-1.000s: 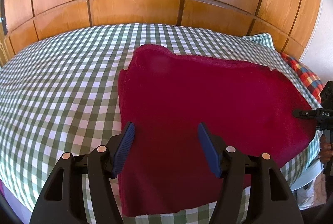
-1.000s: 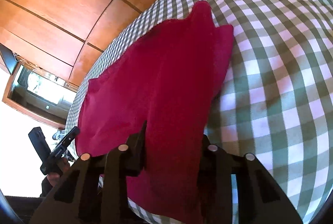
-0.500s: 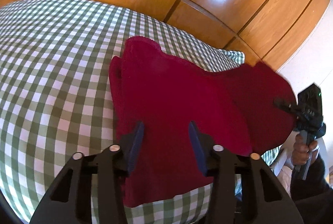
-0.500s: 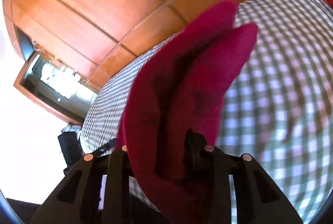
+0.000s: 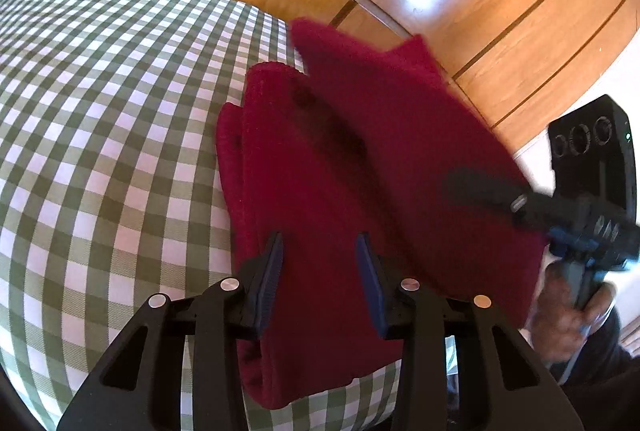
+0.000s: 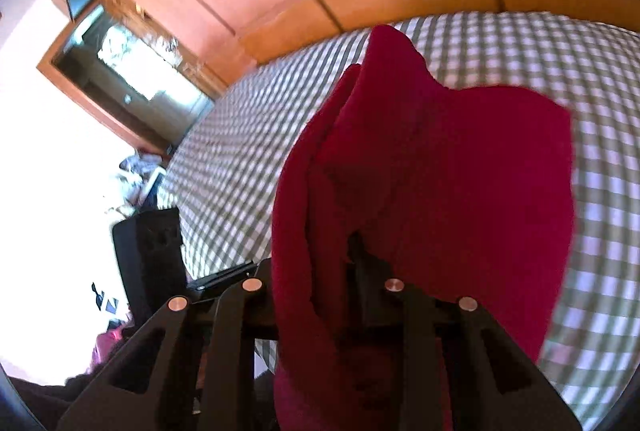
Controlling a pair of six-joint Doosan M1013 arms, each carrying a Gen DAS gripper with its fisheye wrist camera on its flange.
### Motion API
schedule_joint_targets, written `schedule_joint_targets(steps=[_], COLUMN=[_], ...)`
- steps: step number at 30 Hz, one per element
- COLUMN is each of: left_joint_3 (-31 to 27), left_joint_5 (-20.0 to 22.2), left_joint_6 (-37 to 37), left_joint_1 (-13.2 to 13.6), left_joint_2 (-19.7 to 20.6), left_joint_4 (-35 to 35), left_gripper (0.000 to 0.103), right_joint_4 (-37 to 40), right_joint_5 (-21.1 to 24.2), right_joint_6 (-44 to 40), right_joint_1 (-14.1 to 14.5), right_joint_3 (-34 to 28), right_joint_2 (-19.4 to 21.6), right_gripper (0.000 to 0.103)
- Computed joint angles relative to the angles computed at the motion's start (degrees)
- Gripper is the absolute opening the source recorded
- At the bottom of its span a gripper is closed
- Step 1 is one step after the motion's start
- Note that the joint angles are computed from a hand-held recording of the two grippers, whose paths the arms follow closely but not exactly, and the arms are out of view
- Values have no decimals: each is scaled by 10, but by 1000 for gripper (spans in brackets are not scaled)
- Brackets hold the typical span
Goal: Fold small clothes
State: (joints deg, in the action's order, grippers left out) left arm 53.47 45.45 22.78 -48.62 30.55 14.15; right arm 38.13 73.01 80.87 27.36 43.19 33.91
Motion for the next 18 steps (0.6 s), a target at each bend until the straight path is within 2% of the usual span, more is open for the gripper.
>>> schedule_joint_targets(steps=[3,6,7,8,11,14,16,18], left_joint_3=[23,60,66,69,78,91,99,97], left_joint_5=[-24,-58,-61,-60,-68,-99,-131,-159], left_joint_6=[-34,-100,-112,-121,-136,-163,-170,-136], left_joint_1=[6,11,11,10,9,5,5,6], left_joint_2=[-12,-35,-40,-44,-57,-72,-79,-81], left_joint_4=[-1,19,28,37,55,80,79,41], left_gripper=[37,37,37,37,38,47,52,56], right_joint_4=[-30,3,21,31,65,94,79,28], right_joint_5=[10,-5,-9,-13,-17,-44,-70,-104], right_joint_6=[-25,-67,-86,-101,-139,-168,-166,-154], right_joint_1=[11,9,8,8,0,-18,-29,-36], right_joint_3=[4,28,37,46,72,122,152,189], right_joint_2=[2,-8,-13,-18,-38,-72,-94,-120], right_gripper=[24,49,63,71,77,81,81,81])
